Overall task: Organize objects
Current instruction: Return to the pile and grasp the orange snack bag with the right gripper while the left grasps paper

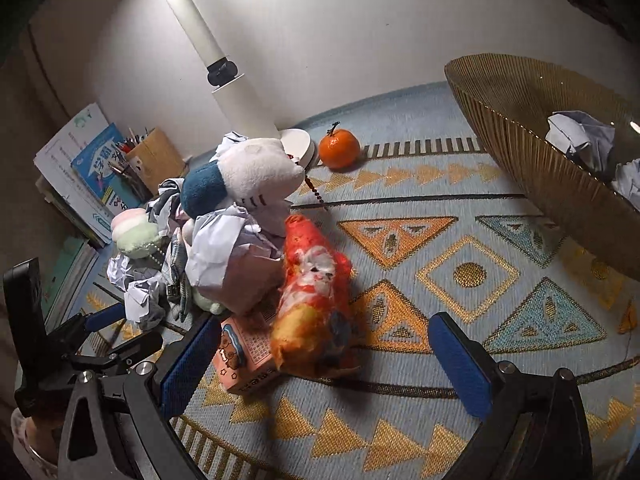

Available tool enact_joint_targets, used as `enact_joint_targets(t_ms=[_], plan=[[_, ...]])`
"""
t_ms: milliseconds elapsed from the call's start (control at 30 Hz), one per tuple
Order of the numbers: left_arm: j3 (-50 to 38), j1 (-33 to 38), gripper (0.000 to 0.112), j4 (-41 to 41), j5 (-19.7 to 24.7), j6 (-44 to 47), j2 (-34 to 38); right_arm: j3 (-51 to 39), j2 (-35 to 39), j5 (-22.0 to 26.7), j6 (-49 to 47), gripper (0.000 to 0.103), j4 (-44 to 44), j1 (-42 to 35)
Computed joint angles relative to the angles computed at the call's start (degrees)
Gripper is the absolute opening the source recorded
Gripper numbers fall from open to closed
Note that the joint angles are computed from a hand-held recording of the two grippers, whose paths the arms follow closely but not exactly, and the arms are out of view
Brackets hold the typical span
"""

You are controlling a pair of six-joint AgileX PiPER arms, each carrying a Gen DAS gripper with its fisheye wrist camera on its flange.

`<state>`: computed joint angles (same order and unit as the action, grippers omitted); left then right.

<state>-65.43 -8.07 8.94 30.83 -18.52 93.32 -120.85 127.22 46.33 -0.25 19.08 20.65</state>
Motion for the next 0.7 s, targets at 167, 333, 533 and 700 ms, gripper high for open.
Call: enact_joint_targets(t_ms=[167,333,533,700], plan=[[-3.07,-1.52,0.103,7.28,1.56,-7.57,3.26,-4.88,2.63,1.75,0.66,0.103,1.27,-0.87],[-2.51,-2.23,0.103,9.79,1.38,-11.35,3.51,-1.90,1.44,-0.87,-0.43,0.103,5.19,-1.82],[-3.78,-2.28,0.103,9.75,2.61,-11.85,3.68,-1.22,1.07,-1.49,0.21,0.098,4.52,-1.84],[0.47,-2.04,0.041,9.24,-2.86,-12.00,-0.59,3.97,-0.86,-5.14,-3.84,0.021,12.42,-4.04]])
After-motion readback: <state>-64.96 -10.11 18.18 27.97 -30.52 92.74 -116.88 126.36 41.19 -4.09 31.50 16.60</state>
